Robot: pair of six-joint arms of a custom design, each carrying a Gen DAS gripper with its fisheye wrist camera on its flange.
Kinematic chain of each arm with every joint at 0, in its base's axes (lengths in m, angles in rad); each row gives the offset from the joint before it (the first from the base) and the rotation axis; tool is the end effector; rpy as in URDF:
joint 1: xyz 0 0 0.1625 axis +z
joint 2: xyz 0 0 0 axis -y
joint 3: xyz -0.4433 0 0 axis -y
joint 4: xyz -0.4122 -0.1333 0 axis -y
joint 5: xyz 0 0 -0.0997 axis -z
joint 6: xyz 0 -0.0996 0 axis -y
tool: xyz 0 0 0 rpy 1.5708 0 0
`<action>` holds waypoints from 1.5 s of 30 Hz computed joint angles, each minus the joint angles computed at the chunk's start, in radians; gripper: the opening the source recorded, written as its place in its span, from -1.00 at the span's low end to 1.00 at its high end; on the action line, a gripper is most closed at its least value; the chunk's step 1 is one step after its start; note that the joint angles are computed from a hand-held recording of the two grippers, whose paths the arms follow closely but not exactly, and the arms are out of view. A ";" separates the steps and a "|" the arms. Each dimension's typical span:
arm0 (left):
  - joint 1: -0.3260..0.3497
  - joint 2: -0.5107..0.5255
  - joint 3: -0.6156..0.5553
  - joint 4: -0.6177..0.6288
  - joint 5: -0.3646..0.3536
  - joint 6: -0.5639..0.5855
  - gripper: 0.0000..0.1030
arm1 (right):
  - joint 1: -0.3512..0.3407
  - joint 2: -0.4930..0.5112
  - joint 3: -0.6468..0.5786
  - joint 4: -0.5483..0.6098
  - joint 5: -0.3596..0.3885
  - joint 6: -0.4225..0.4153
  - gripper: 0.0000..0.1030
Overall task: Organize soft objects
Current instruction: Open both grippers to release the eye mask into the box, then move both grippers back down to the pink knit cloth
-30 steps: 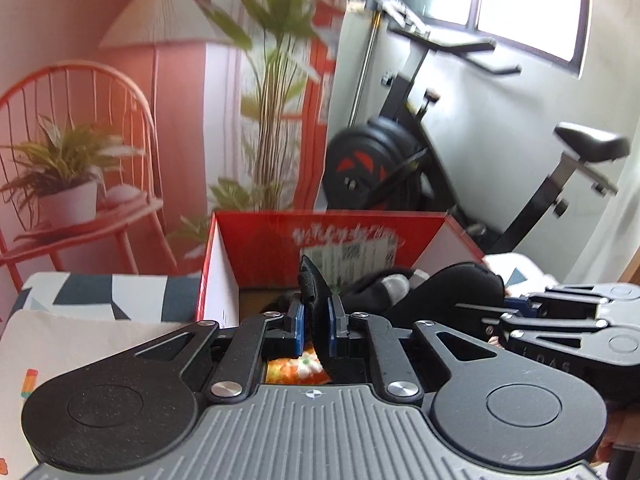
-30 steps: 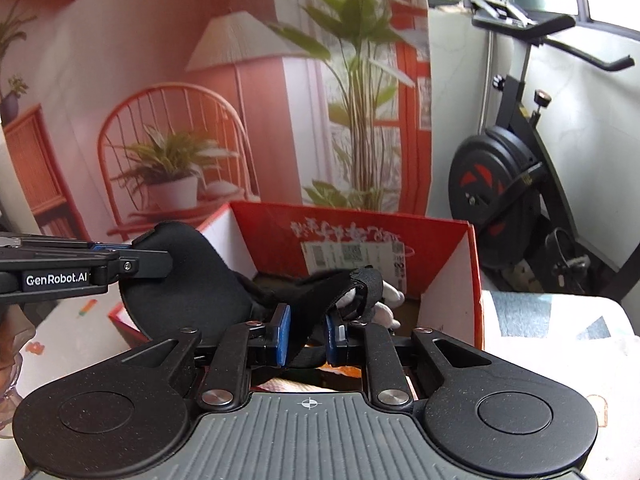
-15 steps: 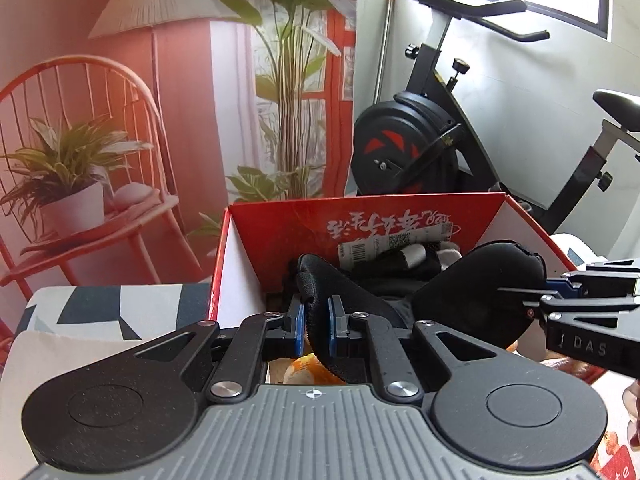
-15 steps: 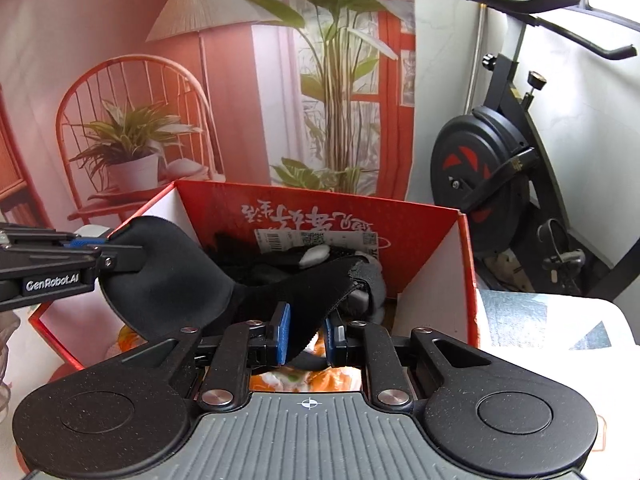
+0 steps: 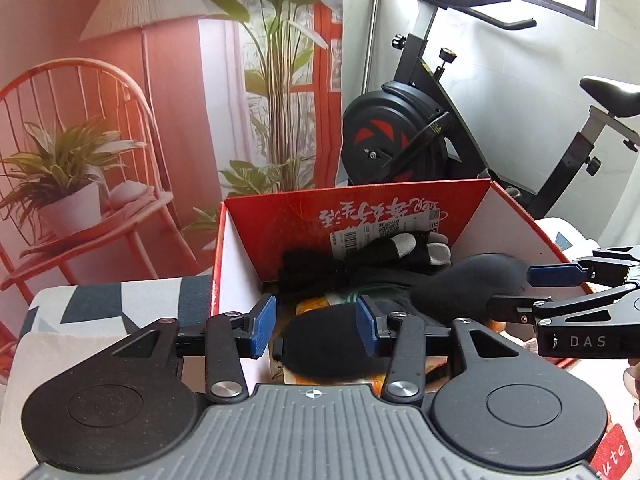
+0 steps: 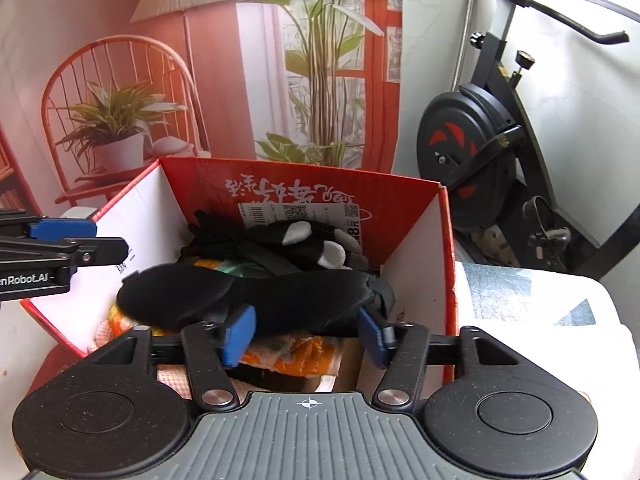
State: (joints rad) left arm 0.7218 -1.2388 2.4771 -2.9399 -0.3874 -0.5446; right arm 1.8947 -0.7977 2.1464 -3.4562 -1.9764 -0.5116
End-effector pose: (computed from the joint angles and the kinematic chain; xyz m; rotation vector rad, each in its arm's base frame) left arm -0.1383 -0.4222 0.1677 0.2273 2.0927 -1.0126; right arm 0.2587 -0.4752 0.0500 0.9259 -2.4504 0.6656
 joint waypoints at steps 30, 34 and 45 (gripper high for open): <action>-0.434 -0.449 0.129 1.180 -0.083 -1.007 1.00 | 0.099 -0.189 0.311 -0.197 -0.029 0.073 0.99; -0.506 -0.483 0.145 1.298 -0.138 -1.122 1.00 | 0.115 -0.200 0.362 -0.233 -0.039 0.072 0.99; -0.724 -0.540 0.207 1.482 -0.312 -1.366 1.00 | 0.137 -0.200 0.505 -0.369 -0.052 0.072 0.99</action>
